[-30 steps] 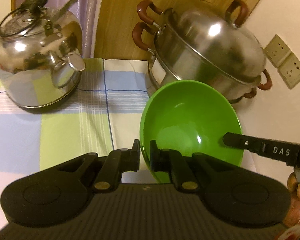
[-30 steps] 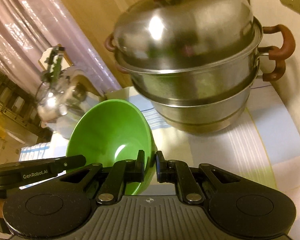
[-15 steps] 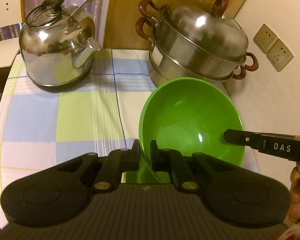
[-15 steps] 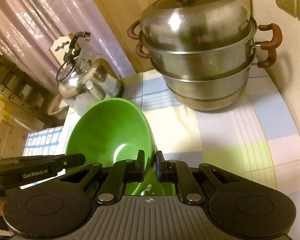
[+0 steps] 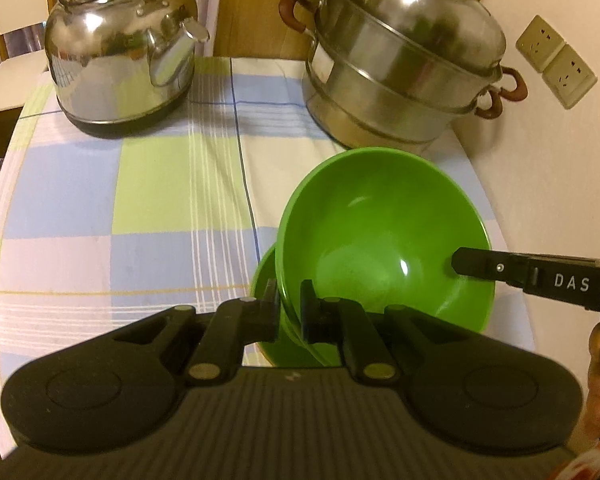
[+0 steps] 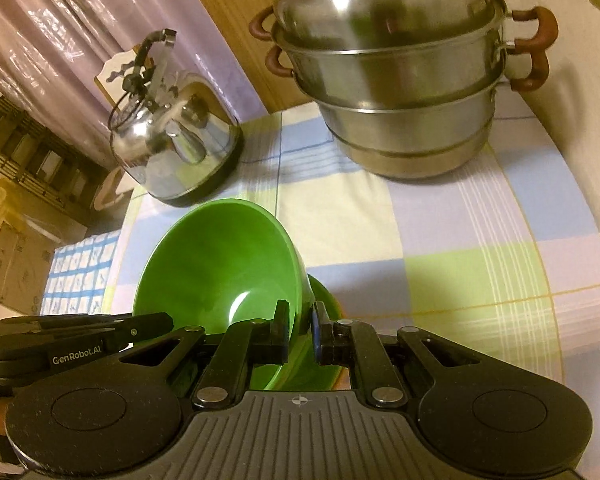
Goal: Organize plates and bowls
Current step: 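Carry the green bowl onto the bowl stack with the left tool while the right tool supports it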
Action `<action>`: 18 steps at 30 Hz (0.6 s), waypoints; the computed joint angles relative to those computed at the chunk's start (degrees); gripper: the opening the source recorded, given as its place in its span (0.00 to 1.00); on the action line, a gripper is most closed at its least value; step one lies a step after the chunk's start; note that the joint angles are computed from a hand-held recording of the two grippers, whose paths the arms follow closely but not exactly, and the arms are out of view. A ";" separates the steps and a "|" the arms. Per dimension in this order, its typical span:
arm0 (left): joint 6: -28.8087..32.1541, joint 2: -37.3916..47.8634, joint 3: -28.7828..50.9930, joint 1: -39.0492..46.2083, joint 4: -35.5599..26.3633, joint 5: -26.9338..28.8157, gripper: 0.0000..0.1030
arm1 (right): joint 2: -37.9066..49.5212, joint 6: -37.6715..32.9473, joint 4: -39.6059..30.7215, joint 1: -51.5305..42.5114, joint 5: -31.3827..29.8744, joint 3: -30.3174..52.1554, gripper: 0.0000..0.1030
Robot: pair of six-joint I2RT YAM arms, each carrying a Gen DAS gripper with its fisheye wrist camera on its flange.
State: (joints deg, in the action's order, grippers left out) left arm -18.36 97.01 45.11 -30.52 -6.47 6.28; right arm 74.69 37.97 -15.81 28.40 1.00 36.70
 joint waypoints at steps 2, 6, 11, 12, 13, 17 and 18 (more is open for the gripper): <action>-0.02 0.81 -0.05 -0.25 0.38 -0.09 0.08 | 0.42 -0.07 0.69 -0.34 -0.32 -0.61 0.10; 0.25 2.84 0.06 -0.44 1.02 -0.31 0.08 | 1.77 -0.16 2.42 -1.14 -1.49 -1.73 0.10; 0.59 5.25 0.15 -0.45 2.02 -0.68 0.08 | 4.38 -0.13 5.46 -1.47 -2.57 -3.05 0.10; 0.68 5.69 0.22 -0.45 2.19 -0.73 0.08 | 4.74 -0.02 5.87 -1.54 -2.79 -3.25 0.10; 0.70 6.05 0.33 -0.44 2.23 -0.75 0.08 | 5.18 -0.05 6.38 -1.69 -3.05 -3.48 0.10; 0.74 7.32 0.55 -0.44 2.56 -0.85 0.08 | 6.78 0.00 8.06 -2.02 -3.63 -4.08 0.10; 0.73 7.69 0.64 -0.45 2.70 -0.90 0.08 | 7.18 -0.04 8.46 -2.23 -3.88 -4.24 0.10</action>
